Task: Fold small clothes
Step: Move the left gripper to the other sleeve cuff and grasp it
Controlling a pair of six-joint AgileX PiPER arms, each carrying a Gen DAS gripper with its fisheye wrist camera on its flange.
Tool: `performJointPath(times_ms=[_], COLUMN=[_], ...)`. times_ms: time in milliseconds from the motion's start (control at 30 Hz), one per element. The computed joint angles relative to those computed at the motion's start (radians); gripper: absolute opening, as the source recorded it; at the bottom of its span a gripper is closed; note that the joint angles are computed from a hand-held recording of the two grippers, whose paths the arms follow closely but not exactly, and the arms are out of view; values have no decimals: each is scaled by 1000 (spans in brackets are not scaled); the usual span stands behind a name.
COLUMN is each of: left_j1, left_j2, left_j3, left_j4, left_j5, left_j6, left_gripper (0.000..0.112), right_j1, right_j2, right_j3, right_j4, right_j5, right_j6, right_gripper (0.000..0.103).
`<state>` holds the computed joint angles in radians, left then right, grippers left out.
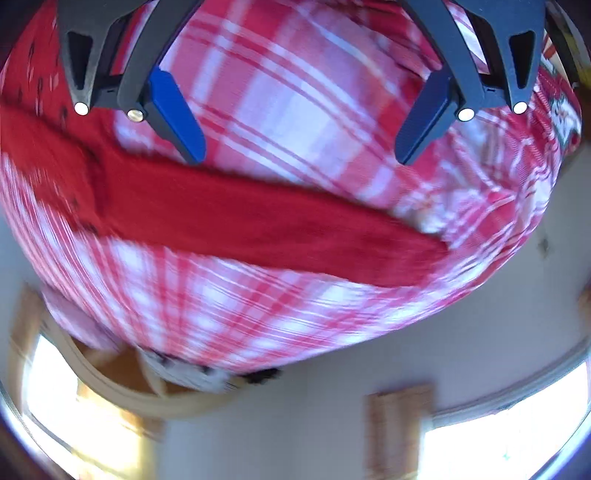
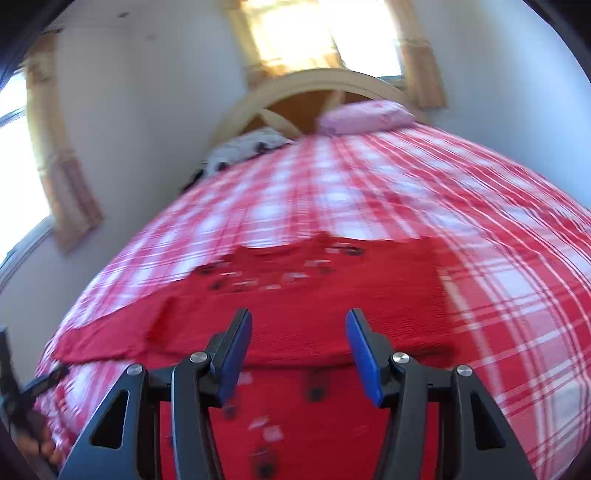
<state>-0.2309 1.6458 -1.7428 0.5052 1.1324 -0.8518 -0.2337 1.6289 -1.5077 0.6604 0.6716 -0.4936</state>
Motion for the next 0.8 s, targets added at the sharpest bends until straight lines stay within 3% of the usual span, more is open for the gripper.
performJointPath(times_ms=[200,400,533,667,733,767,800], left_j1=[237,392,454,413,406,413,431], left_j2=[-2,234,296,288,273,265,252], left_j3=[-1,-286,-319,-300,-266,-251,-228], left_j4=[-3,-193,-365,-288,-269,-285,-326], left_j5=[-119,28,47,33,-4,-24,-48], left_j6=[-63,60,70,33,28,39,62], left_gripper=[102,74,73,72,50,18,6], right_j1=[127,174,168,141,136,135,133], right_j2=[-29,-46,-68,-69,-64,-63,-63], right_j3=[35,41,56,50,44,43,44], right_j4=[-17,-41,-60,-55,-54,-55,-53], right_j5=[45,57,57,77,83,84,85], right_j6=[-36,-15,16,50,62,67,70], right_gripper=[54,54,54,54,54,54,54])
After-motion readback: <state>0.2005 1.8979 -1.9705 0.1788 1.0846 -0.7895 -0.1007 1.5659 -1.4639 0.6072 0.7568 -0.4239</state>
